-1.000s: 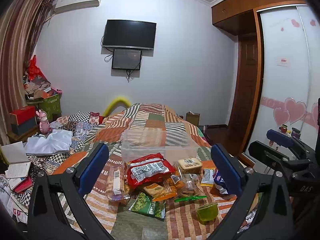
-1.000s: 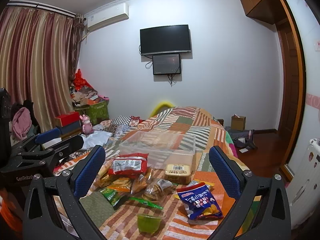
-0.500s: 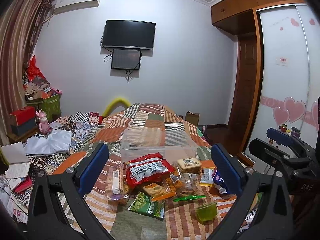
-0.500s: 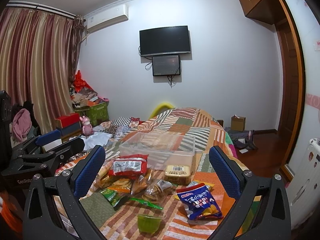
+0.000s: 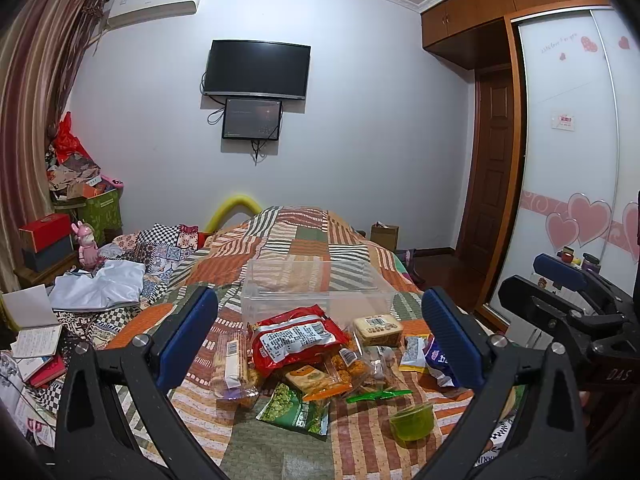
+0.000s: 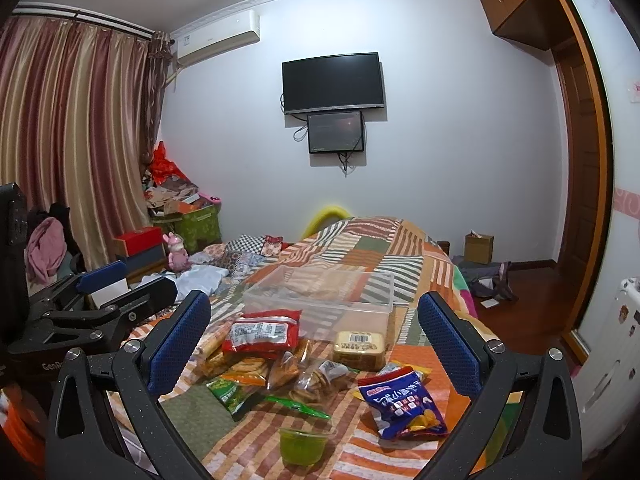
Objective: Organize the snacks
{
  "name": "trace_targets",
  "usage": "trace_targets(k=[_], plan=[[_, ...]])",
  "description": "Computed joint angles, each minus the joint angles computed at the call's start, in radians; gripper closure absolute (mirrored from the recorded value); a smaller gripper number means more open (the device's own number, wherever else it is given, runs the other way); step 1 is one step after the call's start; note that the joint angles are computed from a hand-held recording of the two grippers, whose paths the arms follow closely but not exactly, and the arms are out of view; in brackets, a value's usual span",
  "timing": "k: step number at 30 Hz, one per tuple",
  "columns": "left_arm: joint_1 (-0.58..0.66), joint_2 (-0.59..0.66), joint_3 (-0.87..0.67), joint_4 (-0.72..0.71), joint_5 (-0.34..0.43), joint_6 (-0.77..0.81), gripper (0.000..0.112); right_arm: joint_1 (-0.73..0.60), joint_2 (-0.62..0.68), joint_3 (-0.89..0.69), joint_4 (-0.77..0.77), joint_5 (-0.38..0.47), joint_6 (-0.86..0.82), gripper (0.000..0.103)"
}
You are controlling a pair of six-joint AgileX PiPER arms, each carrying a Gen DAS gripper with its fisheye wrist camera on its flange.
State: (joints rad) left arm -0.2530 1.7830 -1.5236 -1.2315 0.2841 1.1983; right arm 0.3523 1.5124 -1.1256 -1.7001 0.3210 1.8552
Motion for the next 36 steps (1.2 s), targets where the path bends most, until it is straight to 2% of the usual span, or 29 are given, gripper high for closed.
trace_targets(k=[28, 31, 36], plan=[[-0.003, 0.004, 0.007, -0.020, -0.004, 0.029, 0.009, 0.001, 0.001, 0.001, -0.012, -0.001, 0.013, 0.000], [-0.003, 0.018, -0.005, 0.029, 0.000, -0.017, 0.009, -0.008, 0.013, -0.003, -0.008, -0.007, 0.011, 0.000], [-0.006, 0.077, -0.069, 0.232, 0.031, -0.219, 0.009, -0.040, 0.047, -0.016, 0.038, -0.027, -0.022, 0.000]])
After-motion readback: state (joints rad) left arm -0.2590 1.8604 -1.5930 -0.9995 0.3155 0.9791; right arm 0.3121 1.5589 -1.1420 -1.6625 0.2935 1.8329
